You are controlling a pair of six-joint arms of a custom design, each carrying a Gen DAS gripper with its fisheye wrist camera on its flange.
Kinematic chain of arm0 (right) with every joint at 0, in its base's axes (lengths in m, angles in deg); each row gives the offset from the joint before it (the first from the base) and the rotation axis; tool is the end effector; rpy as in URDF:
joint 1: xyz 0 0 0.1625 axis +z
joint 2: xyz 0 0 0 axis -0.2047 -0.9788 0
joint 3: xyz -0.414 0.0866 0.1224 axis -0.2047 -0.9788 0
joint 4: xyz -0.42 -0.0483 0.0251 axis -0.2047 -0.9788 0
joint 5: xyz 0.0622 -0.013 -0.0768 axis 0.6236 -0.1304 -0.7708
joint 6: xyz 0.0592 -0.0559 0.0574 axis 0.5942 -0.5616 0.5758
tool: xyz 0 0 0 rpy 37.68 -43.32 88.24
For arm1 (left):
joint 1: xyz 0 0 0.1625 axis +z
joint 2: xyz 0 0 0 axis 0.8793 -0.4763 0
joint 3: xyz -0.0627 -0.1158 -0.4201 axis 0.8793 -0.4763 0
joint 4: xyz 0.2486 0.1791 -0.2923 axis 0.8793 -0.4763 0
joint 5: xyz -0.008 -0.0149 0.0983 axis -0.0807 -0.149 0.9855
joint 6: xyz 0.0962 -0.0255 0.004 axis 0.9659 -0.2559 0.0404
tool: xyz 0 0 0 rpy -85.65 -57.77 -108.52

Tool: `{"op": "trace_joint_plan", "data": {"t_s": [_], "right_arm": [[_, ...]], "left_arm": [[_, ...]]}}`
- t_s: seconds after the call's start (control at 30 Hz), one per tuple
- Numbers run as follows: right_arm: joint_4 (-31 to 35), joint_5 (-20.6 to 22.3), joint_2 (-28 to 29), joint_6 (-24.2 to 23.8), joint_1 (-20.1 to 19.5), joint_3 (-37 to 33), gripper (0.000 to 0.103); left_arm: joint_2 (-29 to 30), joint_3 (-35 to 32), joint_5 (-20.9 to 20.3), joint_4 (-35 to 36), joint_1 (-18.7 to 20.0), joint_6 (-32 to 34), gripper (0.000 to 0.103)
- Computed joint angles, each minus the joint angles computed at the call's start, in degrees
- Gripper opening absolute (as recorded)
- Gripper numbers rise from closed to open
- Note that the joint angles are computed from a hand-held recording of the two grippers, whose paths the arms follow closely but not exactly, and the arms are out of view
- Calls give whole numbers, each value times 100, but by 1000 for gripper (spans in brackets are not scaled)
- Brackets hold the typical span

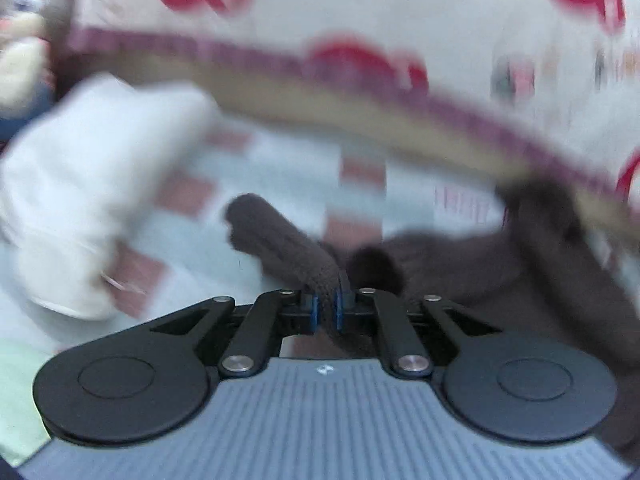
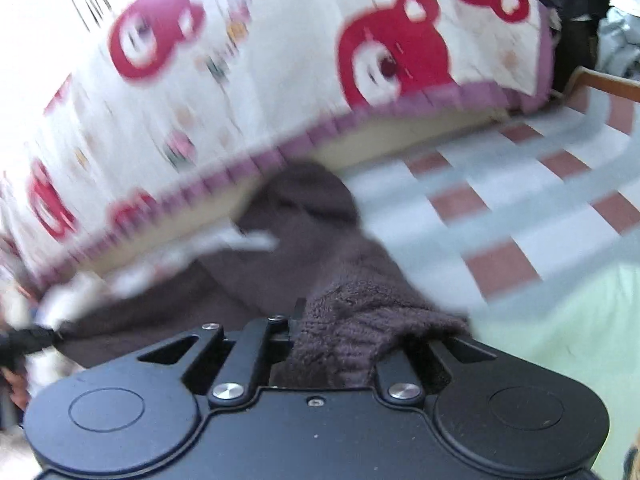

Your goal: Fold clothes

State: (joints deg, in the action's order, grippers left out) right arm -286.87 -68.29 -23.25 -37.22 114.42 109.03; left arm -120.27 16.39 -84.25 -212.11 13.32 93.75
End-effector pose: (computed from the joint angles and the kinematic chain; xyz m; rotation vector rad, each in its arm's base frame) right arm 0.1719 -0.4694 0.1150 -0.3626 -2.1243 1.5756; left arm -0.0432 -0.7987 0.2735 0.7947 2.5129 -0.8121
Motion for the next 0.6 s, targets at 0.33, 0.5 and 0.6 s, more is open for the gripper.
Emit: {"op": "trace_joint_plan", "data": {"t_s": [0.33, 0.5, 0.6], "right_arm": [[930, 1917, -333, 1010, 112, 785, 13], [2870, 1116, 279, 1720, 27, 157, 13], [3172, 857, 315, 1751, 111, 35, 15]], "left_arm": [[-1476, 662, 1008, -1064, 154, 1178, 9], [-1204, 277, 1931, 577, 501, 913, 9], [-1120, 319, 1806, 277, 502, 1120, 9]]}}
